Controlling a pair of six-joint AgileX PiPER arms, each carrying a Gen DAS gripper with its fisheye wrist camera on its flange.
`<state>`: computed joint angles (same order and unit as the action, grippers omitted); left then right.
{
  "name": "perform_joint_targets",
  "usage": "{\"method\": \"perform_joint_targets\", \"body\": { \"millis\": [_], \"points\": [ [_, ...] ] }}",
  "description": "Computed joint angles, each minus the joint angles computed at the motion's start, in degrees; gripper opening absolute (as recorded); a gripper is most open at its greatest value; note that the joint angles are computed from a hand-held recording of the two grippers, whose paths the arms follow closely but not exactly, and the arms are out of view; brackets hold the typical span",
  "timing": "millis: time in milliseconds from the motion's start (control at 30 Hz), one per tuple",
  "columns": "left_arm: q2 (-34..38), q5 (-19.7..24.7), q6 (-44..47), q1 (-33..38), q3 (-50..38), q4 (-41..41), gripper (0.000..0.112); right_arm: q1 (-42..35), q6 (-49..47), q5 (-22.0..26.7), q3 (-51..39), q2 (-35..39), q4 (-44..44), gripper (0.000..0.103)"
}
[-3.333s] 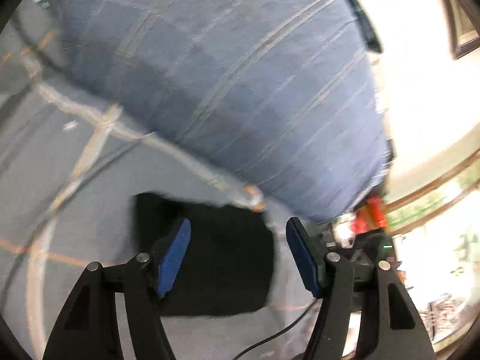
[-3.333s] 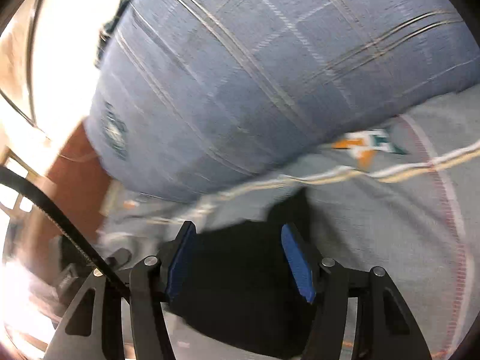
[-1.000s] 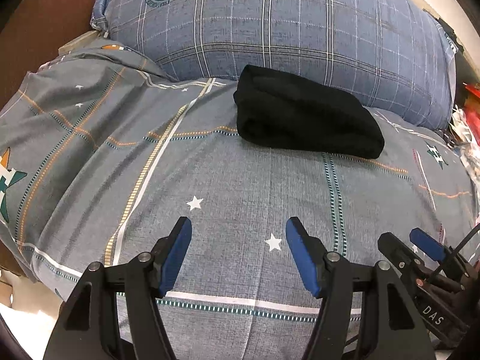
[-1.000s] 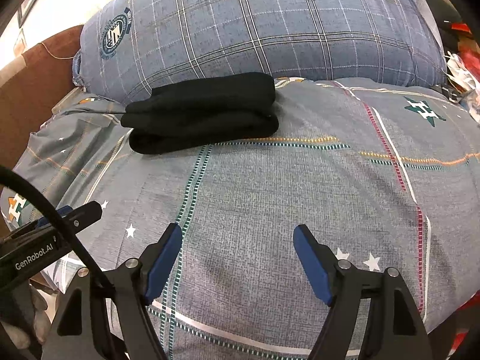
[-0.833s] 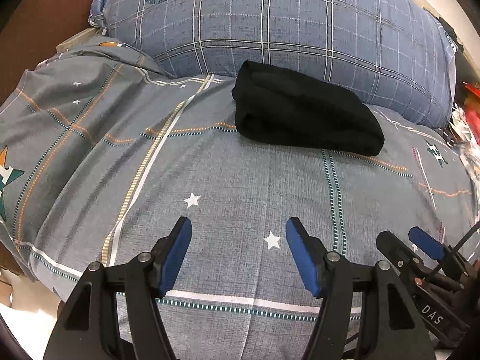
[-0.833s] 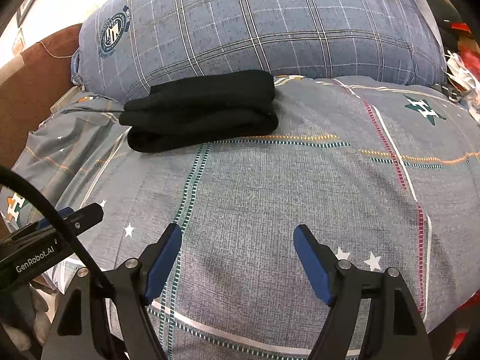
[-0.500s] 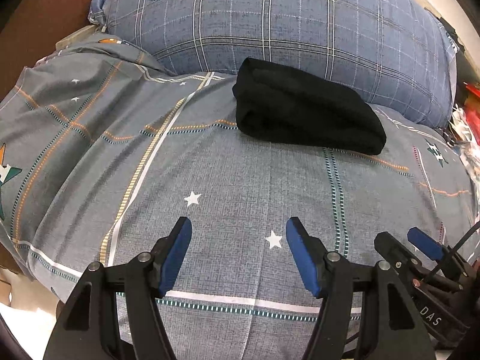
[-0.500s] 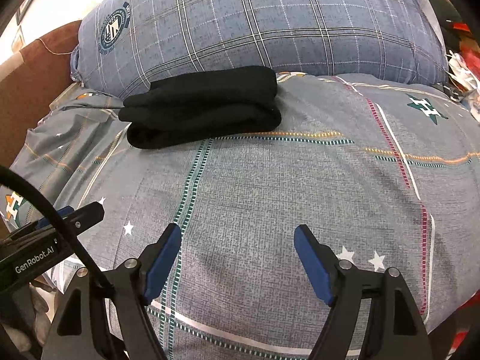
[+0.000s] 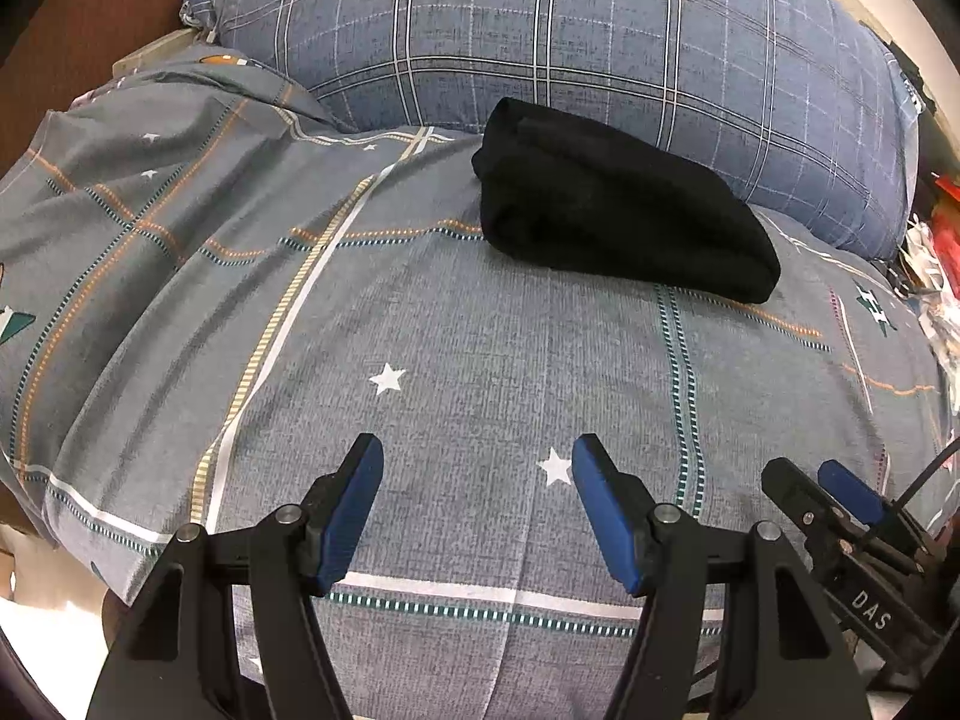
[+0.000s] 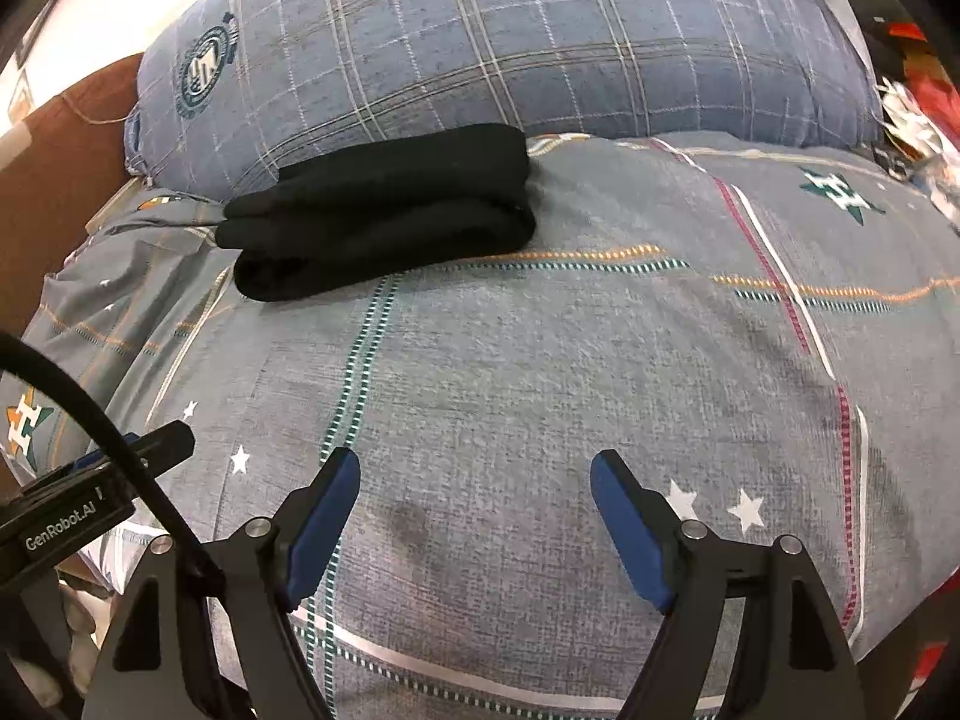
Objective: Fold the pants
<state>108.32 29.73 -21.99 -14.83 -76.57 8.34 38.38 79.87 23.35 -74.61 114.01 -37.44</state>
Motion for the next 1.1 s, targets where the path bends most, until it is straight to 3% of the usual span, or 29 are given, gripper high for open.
{"method": "perform_joint_targets", "body": {
  "millis": [1100],
  "points": [
    [2.0, 1.9, 5.2, 1.3, -0.7, -7.2, 0.065, 1.4, 3.0, 1.2, -0.7, 0.7, -5.1, 0.085]
  ]
}}
